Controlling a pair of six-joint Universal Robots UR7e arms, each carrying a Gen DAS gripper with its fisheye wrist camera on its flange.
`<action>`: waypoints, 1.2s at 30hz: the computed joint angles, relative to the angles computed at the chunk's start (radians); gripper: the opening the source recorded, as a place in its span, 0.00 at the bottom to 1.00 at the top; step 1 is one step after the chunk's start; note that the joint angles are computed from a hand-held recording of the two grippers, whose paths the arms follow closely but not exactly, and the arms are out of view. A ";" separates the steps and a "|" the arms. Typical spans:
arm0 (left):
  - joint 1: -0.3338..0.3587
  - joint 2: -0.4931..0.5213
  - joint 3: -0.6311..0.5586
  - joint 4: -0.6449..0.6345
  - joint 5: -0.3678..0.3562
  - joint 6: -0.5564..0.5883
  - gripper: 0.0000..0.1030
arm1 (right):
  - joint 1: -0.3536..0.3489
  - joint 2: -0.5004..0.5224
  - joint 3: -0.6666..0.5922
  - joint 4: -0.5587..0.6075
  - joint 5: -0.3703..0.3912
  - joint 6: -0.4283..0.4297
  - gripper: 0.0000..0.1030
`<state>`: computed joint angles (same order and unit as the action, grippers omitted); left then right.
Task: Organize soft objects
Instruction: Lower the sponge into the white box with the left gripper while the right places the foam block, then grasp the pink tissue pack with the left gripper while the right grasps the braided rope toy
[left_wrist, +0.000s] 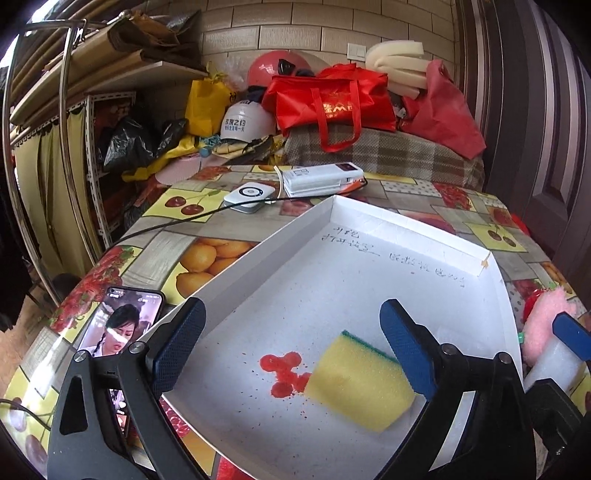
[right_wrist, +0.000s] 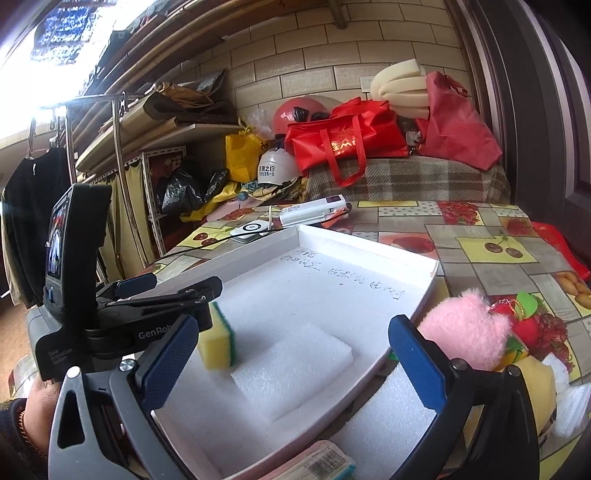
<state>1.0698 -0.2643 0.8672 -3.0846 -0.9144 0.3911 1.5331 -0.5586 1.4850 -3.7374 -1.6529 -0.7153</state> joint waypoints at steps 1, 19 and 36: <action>0.000 -0.002 0.006 -0.012 -0.004 0.002 0.94 | -0.002 -0.004 0.007 -0.002 0.006 0.003 1.00; -0.041 -0.247 0.464 0.020 -0.401 0.259 0.93 | -0.148 -0.236 0.326 -0.298 0.066 0.213 1.00; -0.120 -0.223 0.506 0.203 -0.266 0.410 0.53 | -0.189 -0.296 0.389 -0.282 0.069 0.242 1.00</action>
<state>0.9499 -0.4872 1.3736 -2.8820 -1.1803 0.8013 1.3438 -0.8547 1.8743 -4.0193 -1.5838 -0.4729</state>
